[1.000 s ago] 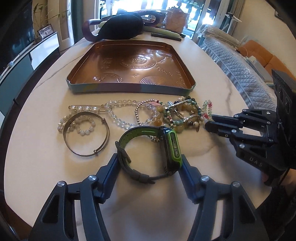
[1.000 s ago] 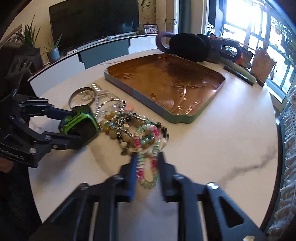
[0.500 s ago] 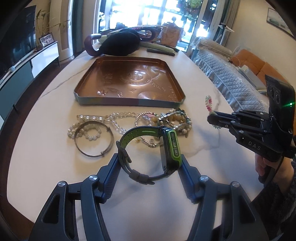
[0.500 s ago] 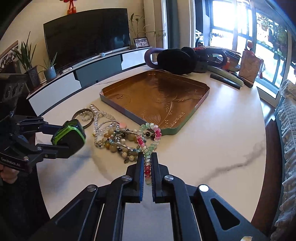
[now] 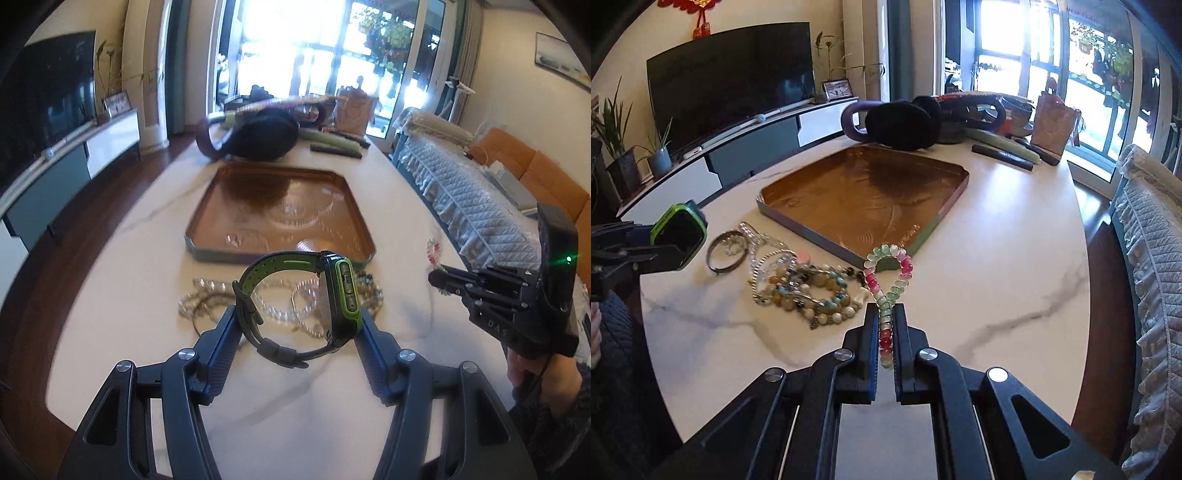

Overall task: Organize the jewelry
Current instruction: 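Carry the smartwatch with the left gripper while the right carries the bead bracelet over the copper tray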

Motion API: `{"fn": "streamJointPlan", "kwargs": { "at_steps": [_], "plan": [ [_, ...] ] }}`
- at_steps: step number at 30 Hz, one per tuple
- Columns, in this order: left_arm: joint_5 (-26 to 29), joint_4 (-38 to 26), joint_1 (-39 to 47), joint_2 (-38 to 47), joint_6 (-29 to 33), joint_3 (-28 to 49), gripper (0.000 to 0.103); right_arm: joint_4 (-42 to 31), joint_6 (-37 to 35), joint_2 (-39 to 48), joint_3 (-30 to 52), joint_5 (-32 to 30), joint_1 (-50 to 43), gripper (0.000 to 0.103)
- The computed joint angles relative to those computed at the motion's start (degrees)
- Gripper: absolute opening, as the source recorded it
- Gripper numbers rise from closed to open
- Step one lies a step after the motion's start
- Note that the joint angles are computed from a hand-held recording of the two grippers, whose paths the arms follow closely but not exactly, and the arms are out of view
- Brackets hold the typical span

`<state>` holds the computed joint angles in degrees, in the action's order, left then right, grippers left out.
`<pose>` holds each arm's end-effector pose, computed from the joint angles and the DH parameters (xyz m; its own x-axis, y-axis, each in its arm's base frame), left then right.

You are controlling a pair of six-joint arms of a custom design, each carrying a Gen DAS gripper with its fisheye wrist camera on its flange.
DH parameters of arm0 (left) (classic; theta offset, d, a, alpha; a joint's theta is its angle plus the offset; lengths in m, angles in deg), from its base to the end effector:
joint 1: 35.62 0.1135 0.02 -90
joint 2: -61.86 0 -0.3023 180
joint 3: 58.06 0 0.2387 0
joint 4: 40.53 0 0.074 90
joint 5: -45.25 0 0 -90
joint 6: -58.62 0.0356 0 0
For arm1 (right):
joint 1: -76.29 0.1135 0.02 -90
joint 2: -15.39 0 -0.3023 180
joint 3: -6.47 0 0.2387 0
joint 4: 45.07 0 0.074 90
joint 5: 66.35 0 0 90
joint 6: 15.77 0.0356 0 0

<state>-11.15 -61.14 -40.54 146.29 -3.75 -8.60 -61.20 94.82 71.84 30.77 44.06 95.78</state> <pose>0.2423 -0.0406 0.1921 -0.5505 0.4351 -0.7125 0.7206 0.6786 -0.1423 0.1234 0.0305 0.1583 -0.6917 0.1048 -0.7145 0.1595 0.9871 -0.0096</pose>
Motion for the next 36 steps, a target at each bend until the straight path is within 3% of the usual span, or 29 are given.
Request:
{"fn": "streamJointPlan", "kwargs": {
  "at_steps": [4, 7, 10, 14, 15, 17, 25, 33, 36],
  "plan": [
    [1.0, -4.2, 0.5, -6.4, -0.2, 2.9, 0.061, -10.9, 6.2, -5.2, 6.4, 8.0, 8.3, 0.006],
    [6.2, -10.7, 2.2, -10.2, 0.0, 7.6, 0.061, -21.2, 14.0, -8.0, 13.7, 18.7, 17.2, 0.006],
    [9.5, -13.6, 3.1, -13.9, -1.6, 11.6, 0.061, -28.7, 16.6, -8.4, 21.9, 22.8, 20.9, 0.006],
    [12.5, -13.7, 3.3, -16.4, -4.7, 15.8, 0.061, -29.4, 13.3, -6.6, 29.6, 27.9, 25.9, 0.006],
    [12.8, -13.8, 3.5, -16.3, -4.9, 16.4, 0.061, -28.3, 12.4, -5.8, 30.6, 32.6, 28.7, 0.006],
    [13.1, -14.0, 3.4, -15.5, -6.0, 18.3, 0.061, -23.9, 9.0, -5.8, 30.9, 35.1, 30.0, 0.006],
    [12.0, -11.7, 2.9, -12.5, -8.4, 21.0, 0.061, -4.3, -1.9, -5.1, 27.6, 24.0, 18.6, 0.006],
    [5.7, -3.7, -2.4, -5.1, -12.9, 22.4, 0.061, -0.5, -3.4, 0.2, 28.6, 13.0, 9.3, 0.006],
    [3.0, 0.5, -4.9, -2.0, -13.8, 20.8, 0.061, 2.4, -3.6, 2.6, 27.5, 6.2, 3.2, 0.006]
  ]
}}
